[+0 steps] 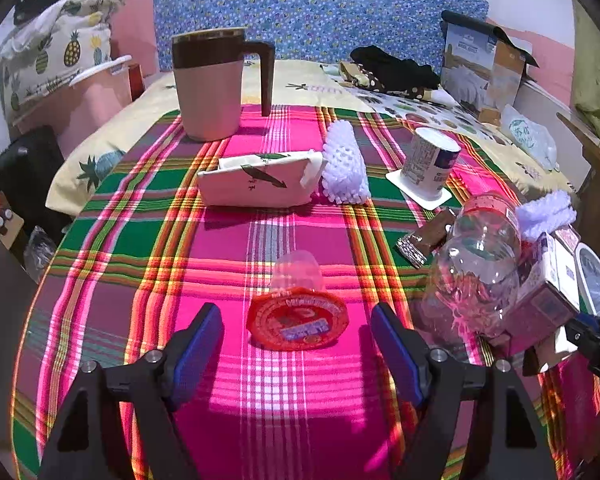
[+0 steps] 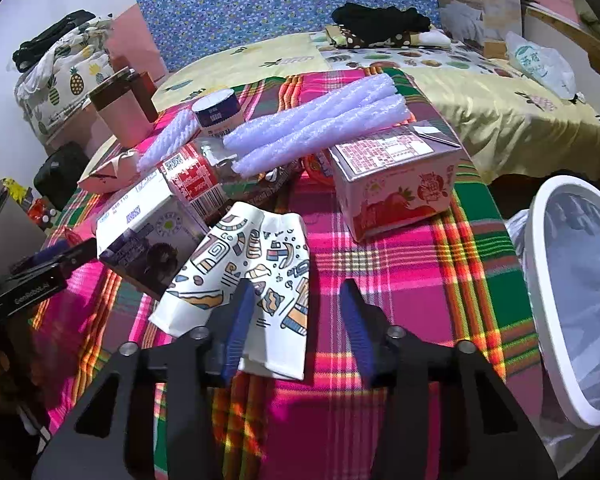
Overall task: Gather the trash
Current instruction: 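Grasp the red lid with the left tool while the right tool grasps the patterned paper cup, then carry both items over the white bin and open both tools to drop them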
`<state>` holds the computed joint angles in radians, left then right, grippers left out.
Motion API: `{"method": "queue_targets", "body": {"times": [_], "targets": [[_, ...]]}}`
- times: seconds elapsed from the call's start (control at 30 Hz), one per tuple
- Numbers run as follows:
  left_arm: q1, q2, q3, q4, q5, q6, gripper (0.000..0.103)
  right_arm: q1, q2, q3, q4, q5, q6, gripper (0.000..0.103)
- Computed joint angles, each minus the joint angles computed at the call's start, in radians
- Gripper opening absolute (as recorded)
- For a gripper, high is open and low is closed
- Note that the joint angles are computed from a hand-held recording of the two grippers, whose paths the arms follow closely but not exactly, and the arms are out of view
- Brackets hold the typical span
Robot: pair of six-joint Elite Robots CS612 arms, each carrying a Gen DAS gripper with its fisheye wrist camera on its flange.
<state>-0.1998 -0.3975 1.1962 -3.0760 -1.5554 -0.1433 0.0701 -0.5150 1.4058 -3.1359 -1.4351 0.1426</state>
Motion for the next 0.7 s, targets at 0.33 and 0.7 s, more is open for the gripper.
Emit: {"method": "queue_targets", "body": {"times": [0.33, 0.7], "targets": [[-0.001, -0.021, 0.043, -0.045, -0.016, 0.015, 0.045, -0.003, -0.008, 0.012, -0.029, 0.014, -0.005, 0.013], [-0.015, -0.091, 0.147, -0.139, -0.04, 0.022, 0.045, -0.012, -0.029, 0.054, -0.091, 0.003, 0.017, 0.007]]}}
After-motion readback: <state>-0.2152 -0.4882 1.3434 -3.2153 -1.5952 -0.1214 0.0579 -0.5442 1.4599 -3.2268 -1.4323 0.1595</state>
